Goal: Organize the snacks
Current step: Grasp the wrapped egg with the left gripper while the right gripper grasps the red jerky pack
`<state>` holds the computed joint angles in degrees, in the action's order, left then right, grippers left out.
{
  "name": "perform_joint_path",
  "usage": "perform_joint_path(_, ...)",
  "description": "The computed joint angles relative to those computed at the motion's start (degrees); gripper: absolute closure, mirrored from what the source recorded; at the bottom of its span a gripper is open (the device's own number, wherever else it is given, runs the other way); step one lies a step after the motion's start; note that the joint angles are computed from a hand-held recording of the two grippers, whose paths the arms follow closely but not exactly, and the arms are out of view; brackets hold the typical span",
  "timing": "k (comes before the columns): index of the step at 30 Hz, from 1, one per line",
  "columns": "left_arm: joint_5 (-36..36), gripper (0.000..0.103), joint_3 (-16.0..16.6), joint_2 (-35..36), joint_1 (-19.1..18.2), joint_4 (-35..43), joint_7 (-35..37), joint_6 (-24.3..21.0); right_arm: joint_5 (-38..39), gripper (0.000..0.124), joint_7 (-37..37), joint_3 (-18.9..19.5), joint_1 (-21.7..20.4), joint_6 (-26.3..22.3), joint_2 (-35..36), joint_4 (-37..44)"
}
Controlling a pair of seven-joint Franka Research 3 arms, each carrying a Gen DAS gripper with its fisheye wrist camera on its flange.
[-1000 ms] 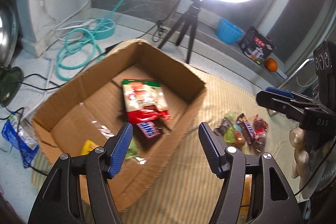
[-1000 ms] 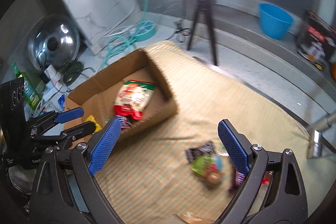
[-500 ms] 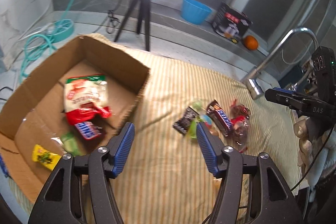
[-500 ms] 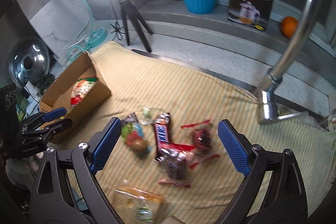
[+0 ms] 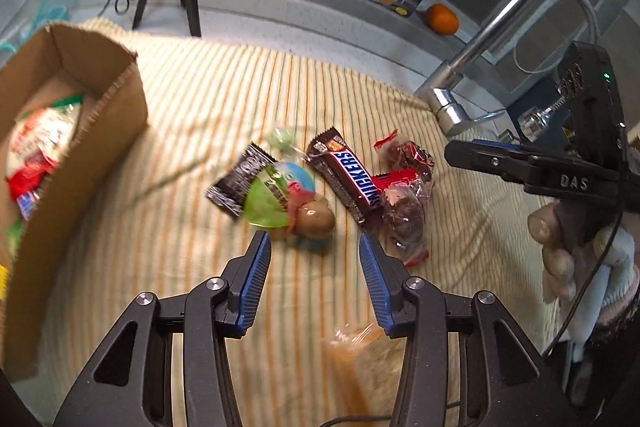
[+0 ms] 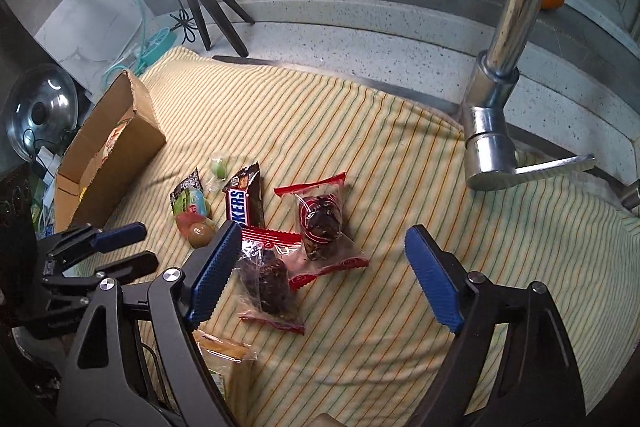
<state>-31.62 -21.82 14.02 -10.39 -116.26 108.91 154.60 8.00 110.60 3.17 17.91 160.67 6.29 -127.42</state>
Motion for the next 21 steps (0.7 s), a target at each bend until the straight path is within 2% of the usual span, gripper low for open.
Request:
perform_joint_path(9,8.6,0.058,1.7,3.3,-3.2,1.3,-16.9,2.8,9.7,0.037,-11.3,1.5,-2.1,-1.3,2.8,2.2)
perform_joint_path(13,15.5,0.058,3.4,4.1,-4.8,1.5,-26.5,4.1,10.4,0.037,-14.2,1.3,-1.9,-3.0,4.7,4.3)
perform_joint_path(15,17.9,0.058,3.5,4.5,-4.9,1.8,-30.2,4.2,11.4,0.040,-15.8,1.4,-2.3,-3.7,5.5,5.1)
perform_joint_path(17,19.2,0.058,3.1,5.0,-4.5,1.9,-32.7,4.6,12.2,0.049,-17.2,1.4,-2.6,-4.7,6.6,6.1)
perform_joint_path(21,23.2,0.058,3.3,5.2,-4.9,1.9,-37.6,5.6,15.2,0.050,-20.9,2.0,-3.4,-5.6,7.7,7.0)
